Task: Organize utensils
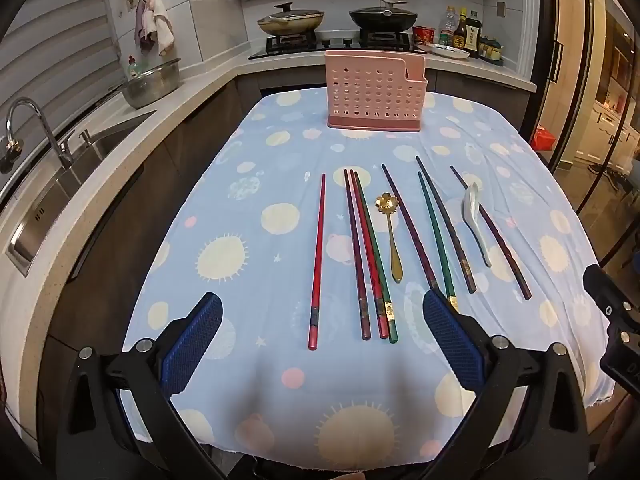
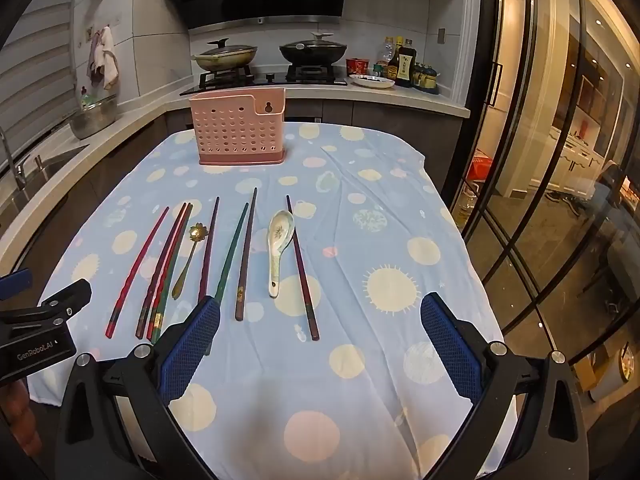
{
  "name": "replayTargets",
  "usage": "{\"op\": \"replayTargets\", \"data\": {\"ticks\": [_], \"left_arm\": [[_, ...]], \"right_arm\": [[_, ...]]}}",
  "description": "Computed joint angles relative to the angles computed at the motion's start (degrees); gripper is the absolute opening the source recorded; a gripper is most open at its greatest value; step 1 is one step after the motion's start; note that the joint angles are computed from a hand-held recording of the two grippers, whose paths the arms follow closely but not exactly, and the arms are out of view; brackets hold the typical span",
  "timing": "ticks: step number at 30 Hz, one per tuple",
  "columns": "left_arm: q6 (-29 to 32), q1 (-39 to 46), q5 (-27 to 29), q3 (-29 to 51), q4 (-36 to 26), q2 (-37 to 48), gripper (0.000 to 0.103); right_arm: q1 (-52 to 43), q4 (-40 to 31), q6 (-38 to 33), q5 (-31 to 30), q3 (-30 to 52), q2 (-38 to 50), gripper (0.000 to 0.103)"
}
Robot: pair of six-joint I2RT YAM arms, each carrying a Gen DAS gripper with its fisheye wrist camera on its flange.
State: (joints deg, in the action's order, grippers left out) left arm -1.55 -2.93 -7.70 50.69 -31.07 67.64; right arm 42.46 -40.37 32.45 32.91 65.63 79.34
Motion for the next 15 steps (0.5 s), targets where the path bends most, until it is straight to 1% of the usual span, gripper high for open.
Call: {"op": "replayTargets", "data": {"ticks": [15], "left_arm": [[-0.28, -0.45, -0.43, 0.21, -0.65, -0.09, 0.096]], "right_arm": [[0.11, -0.76, 0.02, -0.08, 0.40, 0.28, 0.096]]}}
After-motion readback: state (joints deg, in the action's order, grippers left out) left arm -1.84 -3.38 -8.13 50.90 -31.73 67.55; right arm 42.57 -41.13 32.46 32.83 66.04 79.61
